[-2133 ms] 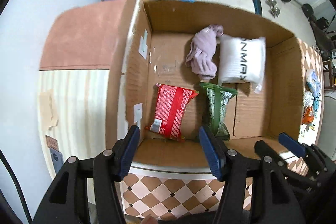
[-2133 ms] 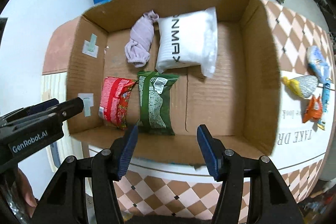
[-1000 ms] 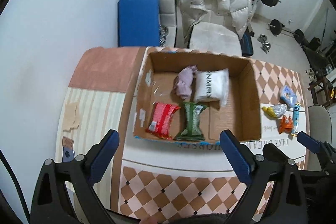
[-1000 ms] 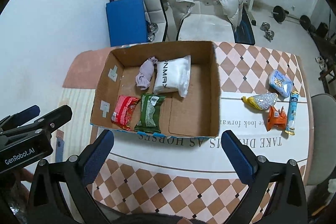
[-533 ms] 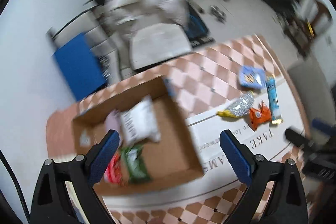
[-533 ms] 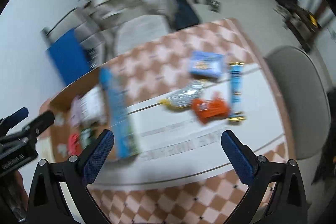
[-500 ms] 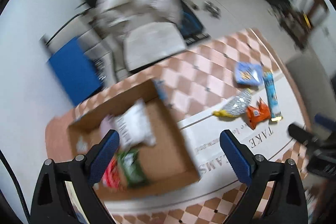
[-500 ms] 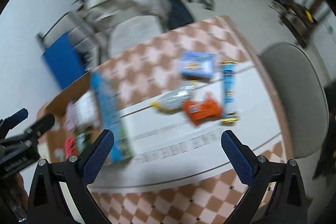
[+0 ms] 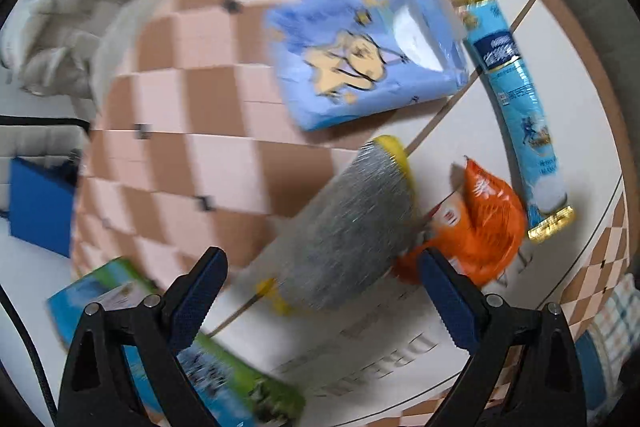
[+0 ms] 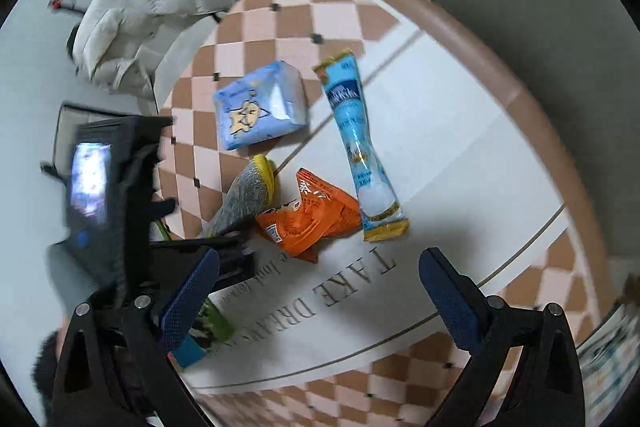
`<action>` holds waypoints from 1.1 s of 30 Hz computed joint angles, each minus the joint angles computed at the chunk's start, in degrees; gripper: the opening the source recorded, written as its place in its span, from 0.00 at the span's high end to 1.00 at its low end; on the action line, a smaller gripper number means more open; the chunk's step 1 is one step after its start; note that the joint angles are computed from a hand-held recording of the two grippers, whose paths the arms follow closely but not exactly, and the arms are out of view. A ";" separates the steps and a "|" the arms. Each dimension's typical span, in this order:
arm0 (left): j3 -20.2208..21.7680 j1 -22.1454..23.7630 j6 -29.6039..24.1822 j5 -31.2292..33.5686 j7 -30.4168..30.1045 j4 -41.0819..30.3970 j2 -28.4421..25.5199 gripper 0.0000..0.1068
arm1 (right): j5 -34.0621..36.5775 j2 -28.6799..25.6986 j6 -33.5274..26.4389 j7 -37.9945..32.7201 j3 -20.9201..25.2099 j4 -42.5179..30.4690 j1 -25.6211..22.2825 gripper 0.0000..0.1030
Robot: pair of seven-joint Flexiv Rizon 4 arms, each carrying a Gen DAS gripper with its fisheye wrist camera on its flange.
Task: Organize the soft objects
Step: 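Grasp the silver sponge pouch with the left tool while the right tool grasps the orange bag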
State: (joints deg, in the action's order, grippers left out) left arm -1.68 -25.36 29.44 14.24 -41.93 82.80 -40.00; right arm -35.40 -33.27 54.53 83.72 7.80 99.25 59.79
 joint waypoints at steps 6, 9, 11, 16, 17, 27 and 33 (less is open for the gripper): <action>0.90 0.22 -8.28 -2.48 -5.25 -5.35 -4.04 0.36 | -13.36 -3.33 15.71 23.01 -11.44 4.61 5.34 0.04; 1.54 1.59 -10.46 -3.83 -8.70 -6.43 -4.53 0.38 | -14.66 -6.15 18.76 26.35 -12.41 3.49 4.84 0.09; 1.95 2.94 -13.38 -5.40 -11.66 -7.67 -5.16 0.38 | -13.82 -8.09 20.49 26.05 -12.69 2.33 4.35 0.14; 1.28 6.51 -19.76 -9.04 -15.04 -9.41 -6.23 0.37 | -5.52 -13.26 19.57 10.91 -4.76 -3.65 -2.32 0.44; 1.10 7.16 -20.77 -9.56 -15.05 -9.54 -6.28 0.37 | -3.20 -14.70 17.99 4.96 -1.21 -5.84 -4.82 0.53; -0.55 8.82 -17.52 -7.96 -4.51 -2.29 -0.30 0.35 | 11.21 -23.49 -7.77 -44.49 22.90 -26.00 -16.76 0.68; -0.22 8.42 -18.43 -8.25 -4.86 -0.24 -0.17 0.35 | 15.49 -23.48 -8.74 -46.81 19.82 -28.36 -14.17 0.45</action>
